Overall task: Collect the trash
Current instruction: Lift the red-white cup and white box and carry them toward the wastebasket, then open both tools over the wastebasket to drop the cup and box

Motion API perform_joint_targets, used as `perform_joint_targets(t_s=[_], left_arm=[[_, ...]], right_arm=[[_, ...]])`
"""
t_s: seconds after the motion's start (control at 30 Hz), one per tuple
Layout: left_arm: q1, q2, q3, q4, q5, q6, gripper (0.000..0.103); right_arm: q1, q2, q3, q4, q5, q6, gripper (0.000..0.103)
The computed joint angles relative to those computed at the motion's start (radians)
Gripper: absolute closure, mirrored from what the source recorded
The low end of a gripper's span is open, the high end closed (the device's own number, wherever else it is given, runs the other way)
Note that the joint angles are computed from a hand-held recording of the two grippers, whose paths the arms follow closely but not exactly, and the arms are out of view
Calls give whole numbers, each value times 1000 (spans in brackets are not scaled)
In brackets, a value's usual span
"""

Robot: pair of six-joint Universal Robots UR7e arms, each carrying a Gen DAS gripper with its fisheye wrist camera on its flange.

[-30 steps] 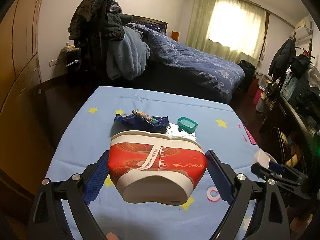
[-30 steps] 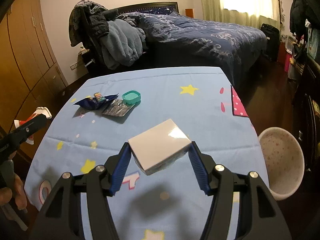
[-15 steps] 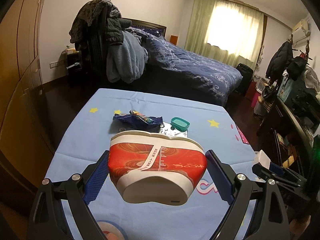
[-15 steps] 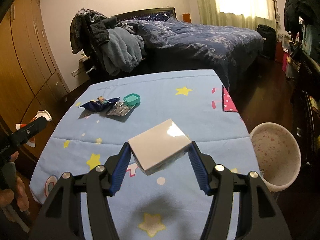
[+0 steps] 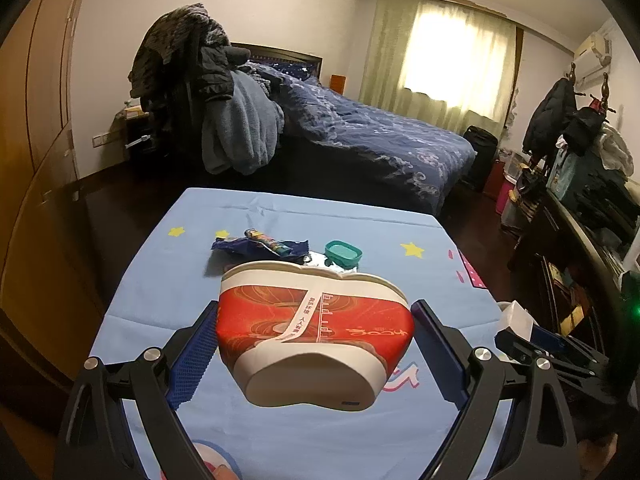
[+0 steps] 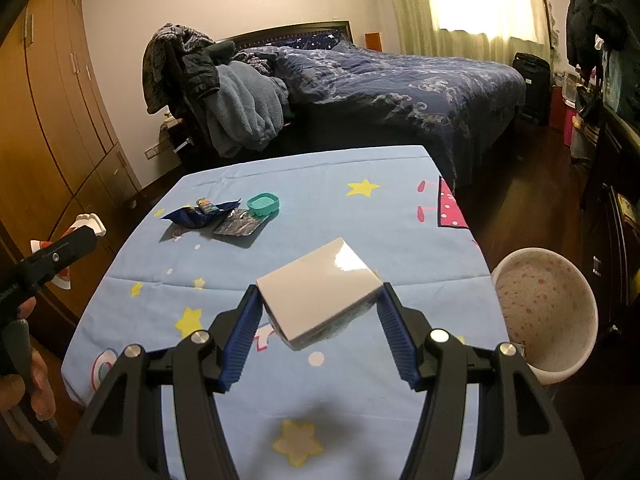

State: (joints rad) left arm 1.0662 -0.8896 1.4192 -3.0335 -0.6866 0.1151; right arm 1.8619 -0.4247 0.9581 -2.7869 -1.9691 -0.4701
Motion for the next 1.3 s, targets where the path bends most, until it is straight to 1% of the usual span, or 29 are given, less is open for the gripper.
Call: perform_joint_targets(t_s=[0.5, 0.6, 0.77, 0.87, 1.03, 1.1, 1.23, 1.3], left_arm=[[-2, 54, -66, 62, -31, 5, 11], [-3, 77, -94, 85, -48, 14, 11], [-6, 145, -182, 145, -93, 50, 11], [-9, 202, -261, 195, -130, 72, 11], [-16, 314, -421, 297, -210, 99, 11], [-19, 370, -507, 357, -262, 106, 11], [-29, 468, -656, 452, -318, 133, 11], [-35, 522, -739, 493, -333, 161, 11]], right_arm=[[-30, -36, 38, -31, 20, 16, 43], [-40, -44, 46, -45, 18, 25, 43], [-63, -63, 58, -76, 3, 34, 43], [-83, -78, 63, -96, -12, 44, 43], [-116, -92, 43, -129, -71, 39, 43], [-127, -94, 36, -143, -90, 33, 43], [-153, -96, 11, -153, -109, 26, 43], [-166, -93, -6, -149, -112, 28, 43]])
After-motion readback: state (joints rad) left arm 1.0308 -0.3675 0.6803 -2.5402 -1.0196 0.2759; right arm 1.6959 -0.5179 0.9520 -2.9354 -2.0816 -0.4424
